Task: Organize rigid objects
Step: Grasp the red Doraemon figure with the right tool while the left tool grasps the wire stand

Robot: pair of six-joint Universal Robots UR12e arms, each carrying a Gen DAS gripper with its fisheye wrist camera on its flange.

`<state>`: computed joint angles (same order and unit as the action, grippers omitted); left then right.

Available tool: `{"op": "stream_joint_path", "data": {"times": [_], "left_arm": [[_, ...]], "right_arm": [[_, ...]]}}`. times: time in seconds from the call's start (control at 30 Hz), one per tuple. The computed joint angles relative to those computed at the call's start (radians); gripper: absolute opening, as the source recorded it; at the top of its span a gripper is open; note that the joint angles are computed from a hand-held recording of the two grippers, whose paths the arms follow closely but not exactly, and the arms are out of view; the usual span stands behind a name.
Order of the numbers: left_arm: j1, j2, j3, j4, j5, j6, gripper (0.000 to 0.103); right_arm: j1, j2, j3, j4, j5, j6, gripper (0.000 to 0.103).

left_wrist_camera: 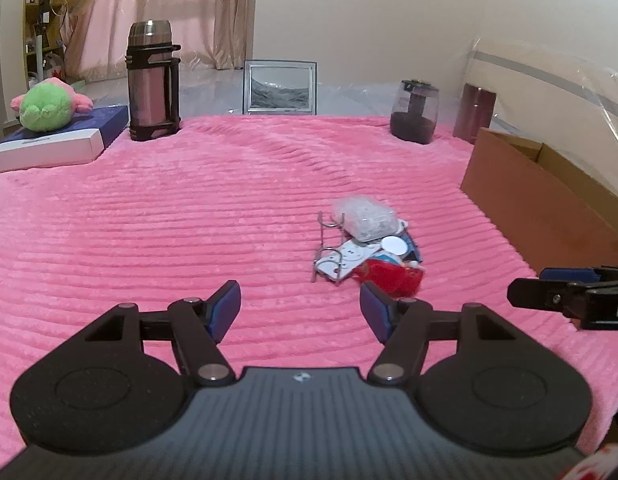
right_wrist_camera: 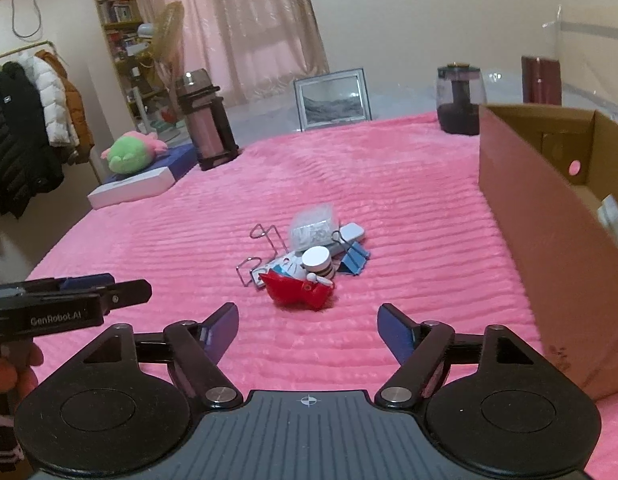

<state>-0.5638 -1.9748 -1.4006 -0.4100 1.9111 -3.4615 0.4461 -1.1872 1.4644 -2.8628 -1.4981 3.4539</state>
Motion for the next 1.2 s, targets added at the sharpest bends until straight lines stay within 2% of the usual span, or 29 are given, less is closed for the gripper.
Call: {"op": "stream_joint_path", "data": {"times": [0.47, 0.7, 1.03, 1.2], "left_arm": [[0.051, -0.051, 0.02, 0.009, -0.061, 0.023, 0.064], [0.066, -0.071, 0.026, 0.022, -0.086, 0.024, 0.065], [0.075, -0.084, 0.03, 0.038, -0.109, 0.016, 0.065], [0.076, -0.087, 0.03, 0.037, -0.117, 0.016, 0.065]], "right_arm": [[0.017, 0.141, -0.15, 0.046, -0.033, 0.113, 0.078], [0.031, 0.197, -0.214, 0.074, -0.063, 0.11, 0.079], [0.037, 0.236, -0.246, 0.049, -0.107, 0.116, 0.078], [0.037, 0.242, -0.251, 0.047, -0.104, 0.12, 0.07]]}}
